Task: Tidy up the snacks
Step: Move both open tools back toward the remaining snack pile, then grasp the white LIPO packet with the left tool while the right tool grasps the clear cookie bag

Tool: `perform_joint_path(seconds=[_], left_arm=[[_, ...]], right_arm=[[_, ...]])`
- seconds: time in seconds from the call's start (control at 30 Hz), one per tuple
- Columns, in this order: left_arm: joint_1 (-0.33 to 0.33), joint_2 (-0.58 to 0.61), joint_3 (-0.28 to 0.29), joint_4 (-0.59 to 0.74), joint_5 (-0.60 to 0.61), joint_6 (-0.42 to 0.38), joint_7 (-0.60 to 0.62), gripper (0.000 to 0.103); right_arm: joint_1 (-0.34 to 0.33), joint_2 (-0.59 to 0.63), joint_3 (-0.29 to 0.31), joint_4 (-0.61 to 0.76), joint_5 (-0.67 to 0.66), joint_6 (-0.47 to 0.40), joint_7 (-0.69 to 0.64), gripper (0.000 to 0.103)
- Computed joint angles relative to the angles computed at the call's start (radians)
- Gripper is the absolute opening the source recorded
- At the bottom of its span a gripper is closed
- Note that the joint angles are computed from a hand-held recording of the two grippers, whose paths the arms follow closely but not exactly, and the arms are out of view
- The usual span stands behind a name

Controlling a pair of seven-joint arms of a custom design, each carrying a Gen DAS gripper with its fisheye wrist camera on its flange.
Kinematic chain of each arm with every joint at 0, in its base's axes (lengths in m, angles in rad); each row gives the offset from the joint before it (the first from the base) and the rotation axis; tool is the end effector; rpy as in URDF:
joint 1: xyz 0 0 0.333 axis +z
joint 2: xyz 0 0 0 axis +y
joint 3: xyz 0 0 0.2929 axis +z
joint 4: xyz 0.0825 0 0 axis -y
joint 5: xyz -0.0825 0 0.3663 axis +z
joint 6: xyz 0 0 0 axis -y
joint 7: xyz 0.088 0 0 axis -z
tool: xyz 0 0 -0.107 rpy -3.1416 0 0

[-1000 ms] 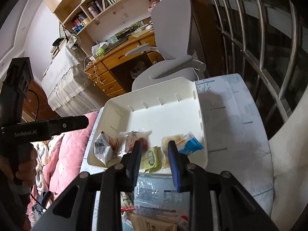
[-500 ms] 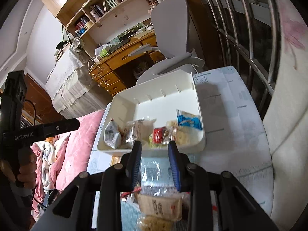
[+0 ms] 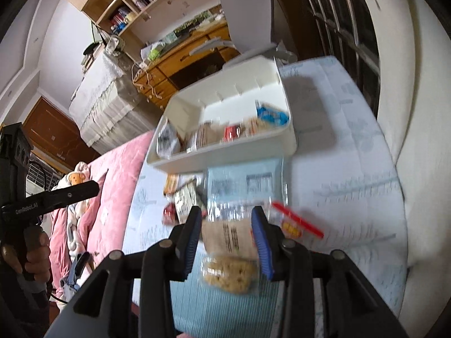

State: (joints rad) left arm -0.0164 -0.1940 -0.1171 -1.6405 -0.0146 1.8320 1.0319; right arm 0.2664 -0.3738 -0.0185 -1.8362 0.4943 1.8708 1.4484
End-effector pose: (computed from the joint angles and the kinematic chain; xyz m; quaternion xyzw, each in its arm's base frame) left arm 0.4944 -0.0748 0.6968 -0.8193 0.5406 -0.1702 0.0865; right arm 0.4252 0.1429 0.7035 -0.7696 0.5552 0.0553 0.3105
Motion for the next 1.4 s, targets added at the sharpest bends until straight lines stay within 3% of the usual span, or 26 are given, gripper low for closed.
perform_joint_path(seconds=[0.37,0.7,0.9,1.1,1.27,1.4], left_arm=[[0.003,-0.183,0.007,-0.246,-0.016,0.024,-0.075,0.079],[0.01,-0.249,0.065,-0.366,-0.107,0.057,0.047,0.083],[0.013,-0.227,0.104,-0.361,-0.172,0.033,0.226,0.089],[0.041,-0.173,0.12,-0.327,-0.217,-0.014,0.361,0.092],[0.078,-0.123,0.119,-0.303,-0.232,-0.028,0.364,0.092],[0.104,-0.081,0.102,-0.28,-0.21,-0.028,0.293,0.092]], right_arm=[[-0.012,-0.088,-0.009,-0.132,0.027,-0.114,0.094,0.046],[-0.023,-0.159,0.019,-0.249,0.033,-0.133,0.338,0.064],[-0.032,-0.245,0.049,-0.365,0.07,-0.063,0.625,0.068],[-0.042,-0.361,0.103,-0.499,0.08,0.069,0.976,0.069],[-0.064,-0.434,0.188,-0.57,0.031,0.168,1.277,0.069],[-0.069,-0.433,0.226,-0.56,-0.045,0.195,1.425,0.069]])
